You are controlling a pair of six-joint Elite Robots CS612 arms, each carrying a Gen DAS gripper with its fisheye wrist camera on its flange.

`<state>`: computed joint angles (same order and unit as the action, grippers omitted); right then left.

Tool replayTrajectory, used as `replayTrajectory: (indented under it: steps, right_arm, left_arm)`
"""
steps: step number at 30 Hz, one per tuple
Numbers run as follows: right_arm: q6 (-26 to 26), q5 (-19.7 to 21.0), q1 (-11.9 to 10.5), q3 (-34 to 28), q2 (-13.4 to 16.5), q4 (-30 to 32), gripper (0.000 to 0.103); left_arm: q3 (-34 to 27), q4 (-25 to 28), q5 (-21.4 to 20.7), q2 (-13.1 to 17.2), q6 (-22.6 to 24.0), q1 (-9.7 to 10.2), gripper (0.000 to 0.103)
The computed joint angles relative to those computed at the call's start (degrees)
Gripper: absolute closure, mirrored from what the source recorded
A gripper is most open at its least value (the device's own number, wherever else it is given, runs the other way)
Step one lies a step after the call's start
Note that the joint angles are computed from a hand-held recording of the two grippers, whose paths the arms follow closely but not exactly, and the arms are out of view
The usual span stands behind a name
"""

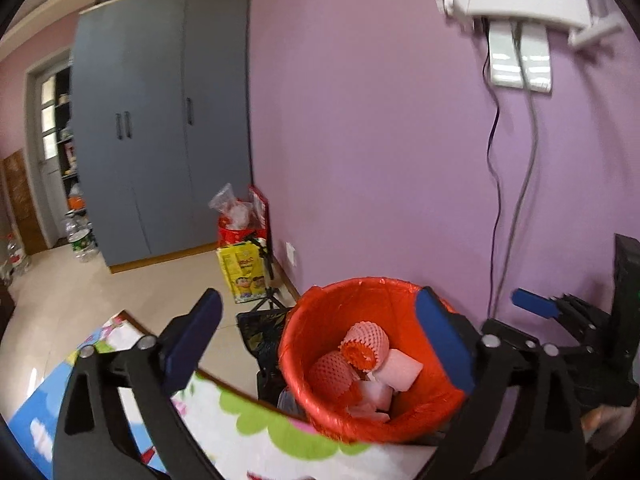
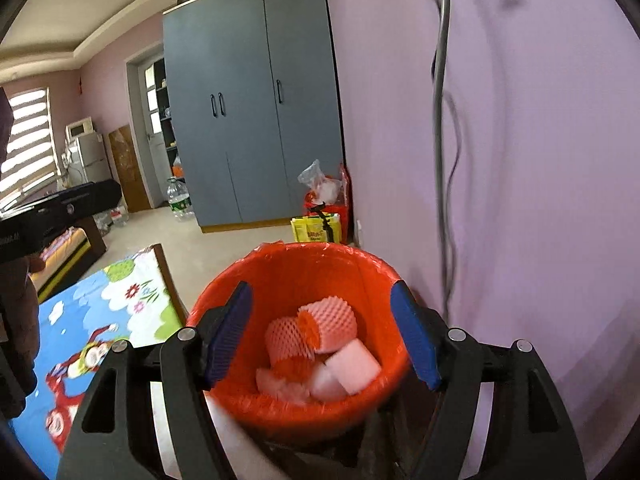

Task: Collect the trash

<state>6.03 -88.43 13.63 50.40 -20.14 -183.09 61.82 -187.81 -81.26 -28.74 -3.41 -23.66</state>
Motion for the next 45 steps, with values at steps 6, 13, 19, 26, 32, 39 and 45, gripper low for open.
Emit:
replayTrajectory:
  steps: [6, 13, 19, 26, 32, 39, 45]
  right_arm:
    - [0.1, -3.5, 1.5, 11.4, -7.5, -3.4, 0.018]
    - [-1.3, -2.5, 2.2, 20.8, -12.8, -6.3, 0.018]
    - [-2.4, -2.2, 2.6, 25.3, -15.4, -7.7, 0.018]
    - [-2.5, -1.2, 2.8, 28.8, -17.0, -9.1, 0.018]
    - [-2.5, -1.1, 2.7, 30.9, -18.0, -10.8, 0.018]
    - [-2.8, -0.8, 2.6, 32.5, -18.6, -13.3, 0.018]
    - [-3.2, 0.0, 2.3, 33.1, -18.9, -14.5, 0.018]
  left_arm:
    - [9.5, -6.3, 12.6, -5.7, 0.0, -2.96, 0.005]
    - [20.0, -9.8, 14.6, -10.8, -0.2, -4.96, 0.005]
    - [25.2, -8.8, 16.8, -13.2, -4.8, -5.99, 0.005]
    - [30.2, -11.8, 18.2, -14.9, -7.7, -7.64, 0.005]
    - [31.7, -12.3, 18.4, -15.5, -7.8, -8.65, 0.005]
    - [31.6, -12.1, 20.0, -15.5, -6.9, -9.56, 0.005]
    - [31.6, -12.0, 19.7, -15.5, -6.6, -9.94, 0.005]
